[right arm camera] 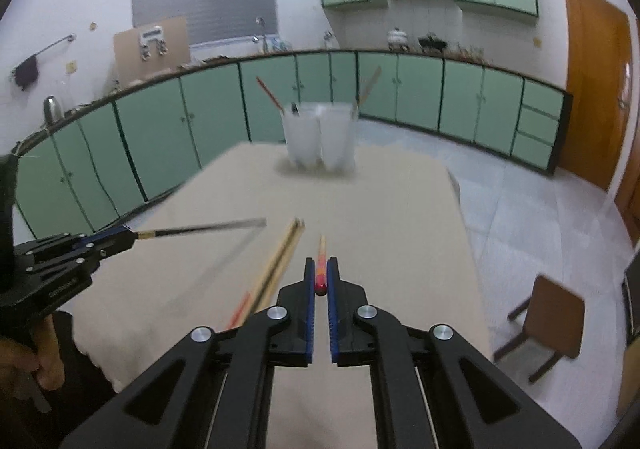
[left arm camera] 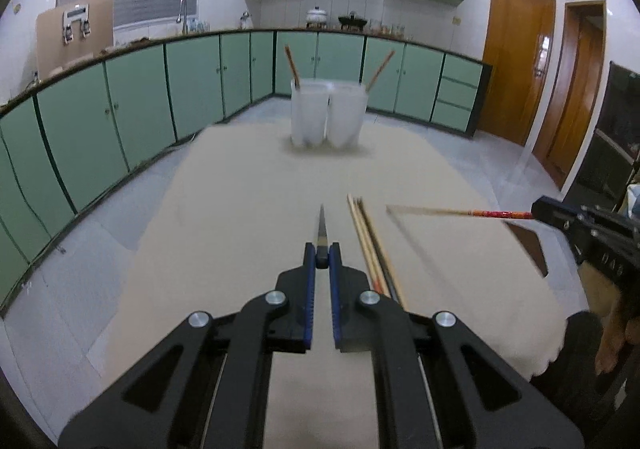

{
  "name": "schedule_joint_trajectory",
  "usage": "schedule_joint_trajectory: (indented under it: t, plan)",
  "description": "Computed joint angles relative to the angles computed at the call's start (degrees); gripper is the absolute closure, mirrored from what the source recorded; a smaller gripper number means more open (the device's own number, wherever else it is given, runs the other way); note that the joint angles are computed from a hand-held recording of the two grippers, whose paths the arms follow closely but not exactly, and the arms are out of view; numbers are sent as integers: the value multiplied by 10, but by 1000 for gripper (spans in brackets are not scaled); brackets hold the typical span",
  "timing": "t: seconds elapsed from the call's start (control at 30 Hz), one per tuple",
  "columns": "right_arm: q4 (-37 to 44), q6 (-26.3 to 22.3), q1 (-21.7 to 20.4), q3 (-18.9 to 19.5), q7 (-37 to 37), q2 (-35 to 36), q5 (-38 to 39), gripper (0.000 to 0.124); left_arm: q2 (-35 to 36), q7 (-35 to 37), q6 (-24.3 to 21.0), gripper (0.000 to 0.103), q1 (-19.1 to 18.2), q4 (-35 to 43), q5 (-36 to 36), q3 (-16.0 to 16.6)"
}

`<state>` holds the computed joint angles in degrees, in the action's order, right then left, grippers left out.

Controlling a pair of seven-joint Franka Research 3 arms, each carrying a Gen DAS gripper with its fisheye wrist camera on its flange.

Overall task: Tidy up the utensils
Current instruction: 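Carry both held chopsticks toward the white holder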

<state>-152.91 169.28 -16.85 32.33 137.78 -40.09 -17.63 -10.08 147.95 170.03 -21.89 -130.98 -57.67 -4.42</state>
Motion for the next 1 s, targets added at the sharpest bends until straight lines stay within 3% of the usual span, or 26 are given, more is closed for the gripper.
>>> schedule_joint_trajectory:
  t: [0.1,0.23,0.5,0.73,1.0]
  plan:
    - [44,-24,33,-52,-51,25,5,118,-2,-11,-26,97,9,26,25,3]
    - [120,-62,69,-110,-125,83,4,118,22,-52,-95,97,38,90,79,0]
    - [265,-145,148,-210,-228,208,26,118,103,-136,-216,97,103,231,172,-34]
    - [353,-205,194,-259,-270,264,55,118,159,-180,-280,97,141,331,220,-68]
    - [417,-249,215,-279,-292,280,74,118,212,-225,-324,97,158,445,268,-94]
